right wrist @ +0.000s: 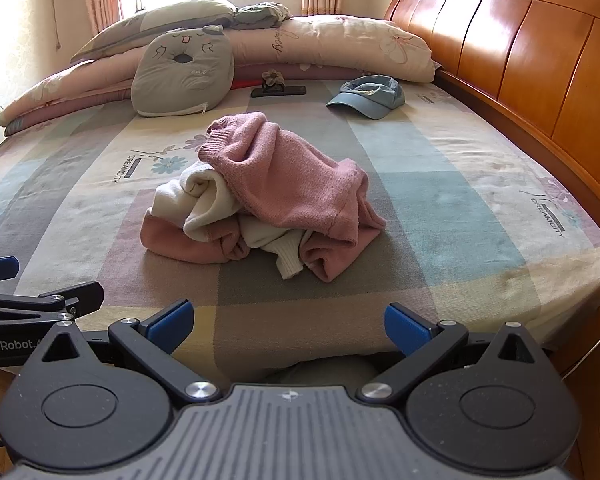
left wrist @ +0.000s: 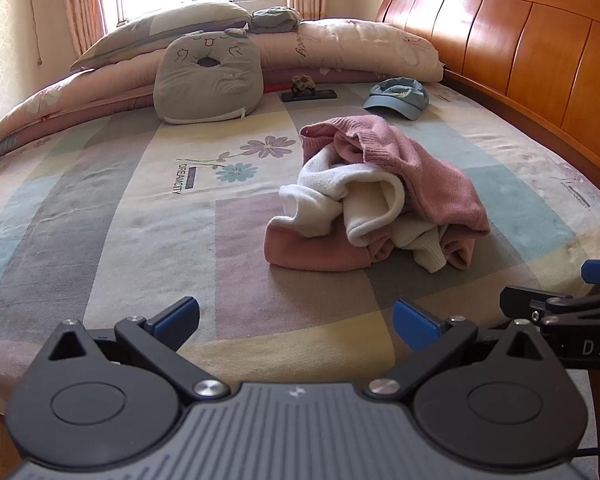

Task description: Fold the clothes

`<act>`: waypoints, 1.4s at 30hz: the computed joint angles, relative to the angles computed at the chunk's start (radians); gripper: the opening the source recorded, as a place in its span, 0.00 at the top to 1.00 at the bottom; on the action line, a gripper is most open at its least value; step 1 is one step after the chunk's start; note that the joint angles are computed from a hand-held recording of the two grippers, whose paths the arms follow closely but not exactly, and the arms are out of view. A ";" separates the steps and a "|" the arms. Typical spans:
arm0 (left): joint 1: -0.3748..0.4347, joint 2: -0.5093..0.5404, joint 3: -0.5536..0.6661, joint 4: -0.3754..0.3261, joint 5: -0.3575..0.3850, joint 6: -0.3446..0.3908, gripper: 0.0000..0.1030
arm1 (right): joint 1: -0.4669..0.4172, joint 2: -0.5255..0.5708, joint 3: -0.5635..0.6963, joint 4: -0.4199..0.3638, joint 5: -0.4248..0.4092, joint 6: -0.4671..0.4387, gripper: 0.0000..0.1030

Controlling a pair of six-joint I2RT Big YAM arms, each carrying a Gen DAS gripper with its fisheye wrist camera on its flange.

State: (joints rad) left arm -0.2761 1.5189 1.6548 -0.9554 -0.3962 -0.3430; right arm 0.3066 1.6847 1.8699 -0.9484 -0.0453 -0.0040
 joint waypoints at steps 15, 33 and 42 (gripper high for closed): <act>0.004 0.020 0.018 -0.003 0.011 0.002 0.01 | -0.005 0.016 0.015 -0.005 -0.005 -0.002 0.00; 0.061 0.154 0.148 -0.012 0.099 0.036 0.01 | -0.018 0.142 0.167 -0.061 0.018 -0.038 0.00; 0.080 0.268 0.261 -0.011 0.143 0.089 0.01 | -0.031 0.293 0.377 -0.162 0.016 -0.058 0.00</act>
